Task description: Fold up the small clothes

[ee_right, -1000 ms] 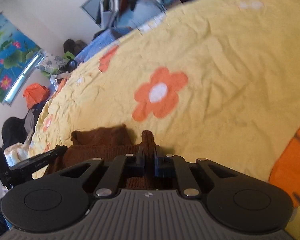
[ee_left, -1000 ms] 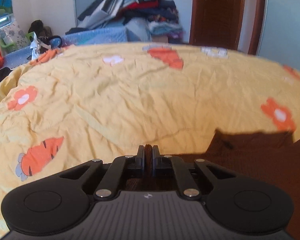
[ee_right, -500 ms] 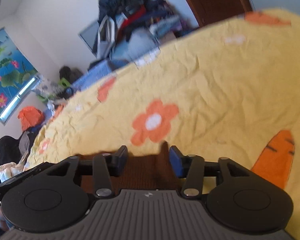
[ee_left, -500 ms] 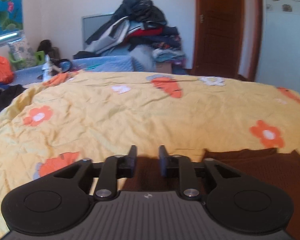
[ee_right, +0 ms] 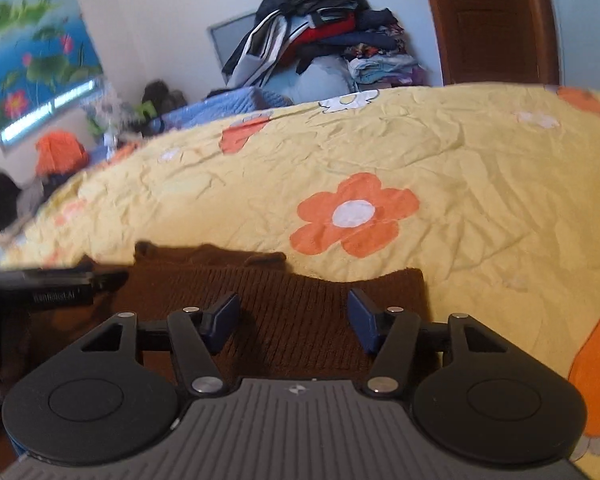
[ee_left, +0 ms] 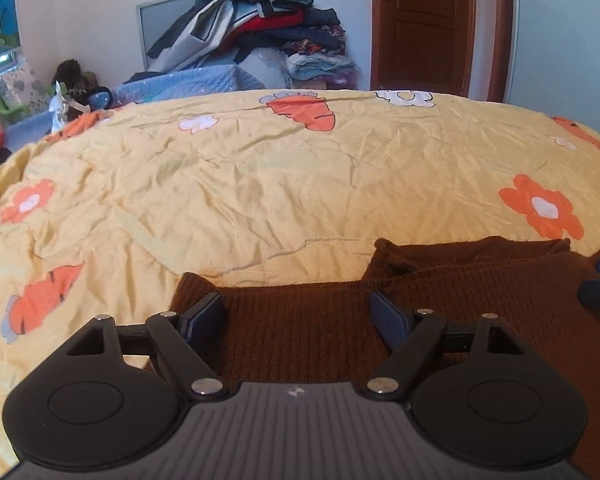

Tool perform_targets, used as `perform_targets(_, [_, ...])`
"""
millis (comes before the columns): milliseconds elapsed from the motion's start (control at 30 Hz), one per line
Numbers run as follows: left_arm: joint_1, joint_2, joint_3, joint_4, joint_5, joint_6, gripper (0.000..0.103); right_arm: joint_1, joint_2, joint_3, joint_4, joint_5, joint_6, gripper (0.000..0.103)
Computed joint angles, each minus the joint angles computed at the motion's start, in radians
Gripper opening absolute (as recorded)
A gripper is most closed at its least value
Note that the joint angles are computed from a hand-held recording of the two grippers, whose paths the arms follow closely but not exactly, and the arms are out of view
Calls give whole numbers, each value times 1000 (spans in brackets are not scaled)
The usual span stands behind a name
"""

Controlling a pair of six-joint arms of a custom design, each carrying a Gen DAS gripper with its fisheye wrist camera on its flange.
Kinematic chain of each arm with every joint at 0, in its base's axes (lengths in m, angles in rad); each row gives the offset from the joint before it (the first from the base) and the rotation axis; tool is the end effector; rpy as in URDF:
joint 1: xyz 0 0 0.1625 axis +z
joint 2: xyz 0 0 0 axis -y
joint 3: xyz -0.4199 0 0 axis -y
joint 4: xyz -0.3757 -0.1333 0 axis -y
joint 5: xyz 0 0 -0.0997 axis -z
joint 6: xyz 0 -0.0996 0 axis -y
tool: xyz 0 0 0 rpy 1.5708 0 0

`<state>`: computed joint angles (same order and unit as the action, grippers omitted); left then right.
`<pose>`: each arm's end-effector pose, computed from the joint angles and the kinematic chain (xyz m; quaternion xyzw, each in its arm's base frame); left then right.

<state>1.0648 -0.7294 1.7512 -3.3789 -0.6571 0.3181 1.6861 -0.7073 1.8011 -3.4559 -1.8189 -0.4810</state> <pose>-0.1162 -0.6474 0.1494 0.1771 0.8273 -0.3805 0.3734 0.1806 -0.6137 0.1046 0.2234 -0.8893 0.3553 0.1818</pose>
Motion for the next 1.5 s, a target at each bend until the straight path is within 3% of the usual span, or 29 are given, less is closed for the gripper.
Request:
perform_targets(67, [-26, -47, 74, -40, 13, -20, 79, 30, 6, -12, 25, -66, -12, 71])
perform_targets(133, [-50, -118, 185, -101, -47, -24, 80, 60, -19, 19, 16, -121, 65, 79])
perform_targets(167, [-60, -142, 223, -109, -60, -29, 80, 62, -43, 62, -13, -86, 89, 82])
perform_targets(233, [-67, -170, 254, -38, -68, -54, 80, 53, -79, 136, -55, 13, 94, 99])
perform_targets(333, [-41, -130, 230, 11, -45, -49, 82, 74, -65, 134, 10, -53, 93, 99])
perform_targets(400, [-22, -111, 227, -70, -79, -5, 87, 68, -23, 134, -53, -86, 26, 103])
perform_targets(433, [-24, -109, 218, -56, -70, -17, 87, 64, -5, 140, -99, -83, -26, 103])
perform_targets(533, [-49, -110, 223, -30, -10, -30, 87, 94, 12, 116, -84, -155, -58, 103])
perform_targets(600, [-76, -161, 273, 20, 0, -100, 85, 109, -3, 123, -61, -181, -38, 101])
perform_targets(667, [-96, -218, 346, 2, -44, -124, 86, 134, -32, 158, -73, -213, 21, 101])
perform_targets(733, [-99, -249, 382, 46, -59, -169, 86, 132, -62, 214, -113, -174, 19, 103])
perform_targets(800, [-83, -223, 396, -21, -66, -116, 89, 140, -65, 239, -119, -207, 13, 103])
perform_targets(867, [-75, -181, 400, -147, -70, -16, 96, 130, -27, 255, -201, -229, -81, 103])
perform_targets(933, [-78, -188, 385, -105, -52, -67, 96, 111, -10, 270, -271, -190, -154, 103])
perform_targets(1000, [-105, -236, 400, -8, -21, -174, 94, 124, -34, 256, -198, -213, -115, 103])
perform_targets(1067, [-123, -293, 466, -51, -73, -205, 94, 153, -60, 256, -145, -263, -63, 102])
perform_targets(1133, [-137, -332, 517, -34, -80, -242, 95, 167, -90, 298, -171, -243, -40, 103])
perform_targets(1167, [-133, -331, 529, -25, -75, -249, 94, 165, -102, 325, -195, -211, -41, 103])
perform_targets(1233, [-143, -276, 552, -131, -31, -139, 95, 157, -112, 349, -182, -193, -26, 103])
perform_targets(1300, [-160, -259, 556, -153, 2, -117, 95, 133, -75, 351, -198, -217, -65, 103])
perform_targets(1367, [-183, -313, 565, -44, 21, -229, 94, 123, -72, 374, -249, -182, -113, 103])
perform_targets(1433, [-211, -367, 612, -55, 2, -299, 94, 154, -105, 358, -150, -241, -22, 103])
perform_targets(1500, [-226, -386, 648, -69, -9, -311, 95, 175, -133, 380, -152, -240, 13, 103])
